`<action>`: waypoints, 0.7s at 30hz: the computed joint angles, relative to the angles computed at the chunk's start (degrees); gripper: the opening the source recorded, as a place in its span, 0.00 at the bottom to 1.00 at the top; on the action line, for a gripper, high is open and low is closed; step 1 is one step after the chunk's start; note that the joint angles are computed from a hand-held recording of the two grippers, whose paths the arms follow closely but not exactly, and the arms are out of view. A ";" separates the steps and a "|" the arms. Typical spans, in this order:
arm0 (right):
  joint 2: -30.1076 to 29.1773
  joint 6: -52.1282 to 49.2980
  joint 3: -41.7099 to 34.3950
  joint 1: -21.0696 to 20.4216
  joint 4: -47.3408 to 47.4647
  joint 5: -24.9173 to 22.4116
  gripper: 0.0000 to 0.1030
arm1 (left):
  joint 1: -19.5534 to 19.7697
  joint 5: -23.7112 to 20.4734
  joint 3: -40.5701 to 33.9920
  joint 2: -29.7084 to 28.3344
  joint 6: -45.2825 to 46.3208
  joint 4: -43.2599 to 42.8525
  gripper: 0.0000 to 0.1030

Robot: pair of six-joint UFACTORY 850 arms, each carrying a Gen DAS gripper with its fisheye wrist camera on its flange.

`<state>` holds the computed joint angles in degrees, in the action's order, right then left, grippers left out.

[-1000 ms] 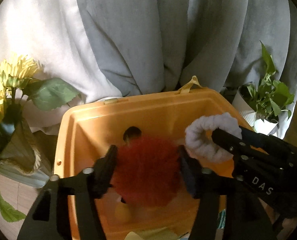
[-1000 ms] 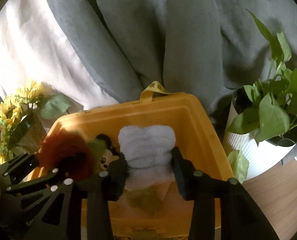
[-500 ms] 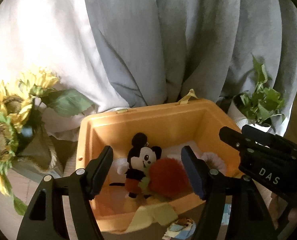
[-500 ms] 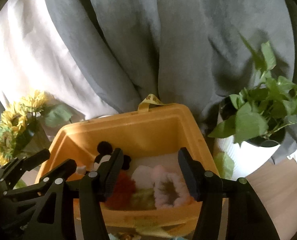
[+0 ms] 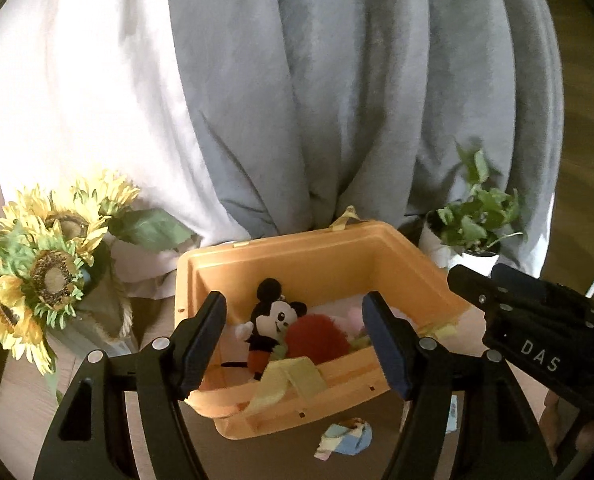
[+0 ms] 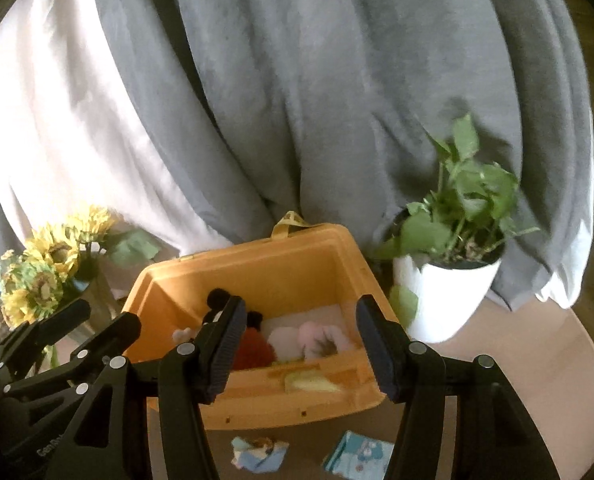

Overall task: Organize soft objects
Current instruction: 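Move both tools back toward the blue cloth and cloth book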

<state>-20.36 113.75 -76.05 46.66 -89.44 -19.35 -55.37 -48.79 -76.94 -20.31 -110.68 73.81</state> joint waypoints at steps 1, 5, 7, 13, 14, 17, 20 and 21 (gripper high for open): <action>0.45 0.61 0.61 0.32 -0.10 -0.68 0.57 | -0.30 0.00 0.33 0.23 -0.28 0.31 0.68; 2.37 3.32 3.35 1.64 -0.38 -3.26 0.57 | -1.45 0.15 2.10 1.18 -1.68 1.88 0.68; 3.06 3.89 4.42 2.26 0.17 -4.62 0.57 | -1.98 0.25 2.90 1.57 -1.83 2.34 0.68; 4.93 6.13 7.57 4.48 1.77 -9.77 0.64 | -3.27 1.06 5.85 2.90 -3.02 4.13 0.68; 5.22 6.21 8.07 4.92 2.17 -10.57 0.64 | -3.54 1.12 6.37 3.08 -3.48 4.45 0.68; 5.54 7.08 9.21 6.10 2.89 -12.62 0.64 | -3.97 2.29 7.98 3.56 -4.42 5.56 0.68; 5.60 8.47 10.18 6.99 3.33 -13.97 0.71 | -4.27 3.79 9.48 3.80 -4.59 6.31 0.68; 5.51 8.57 10.33 7.34 3.94 -14.77 0.71 | -4.34 4.30 9.92 3.87 -4.64 6.48 0.68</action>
<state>-14.85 122.32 -65.72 54.00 -85.51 -34.13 -59.71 -44.48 -67.02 -16.44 -115.33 80.29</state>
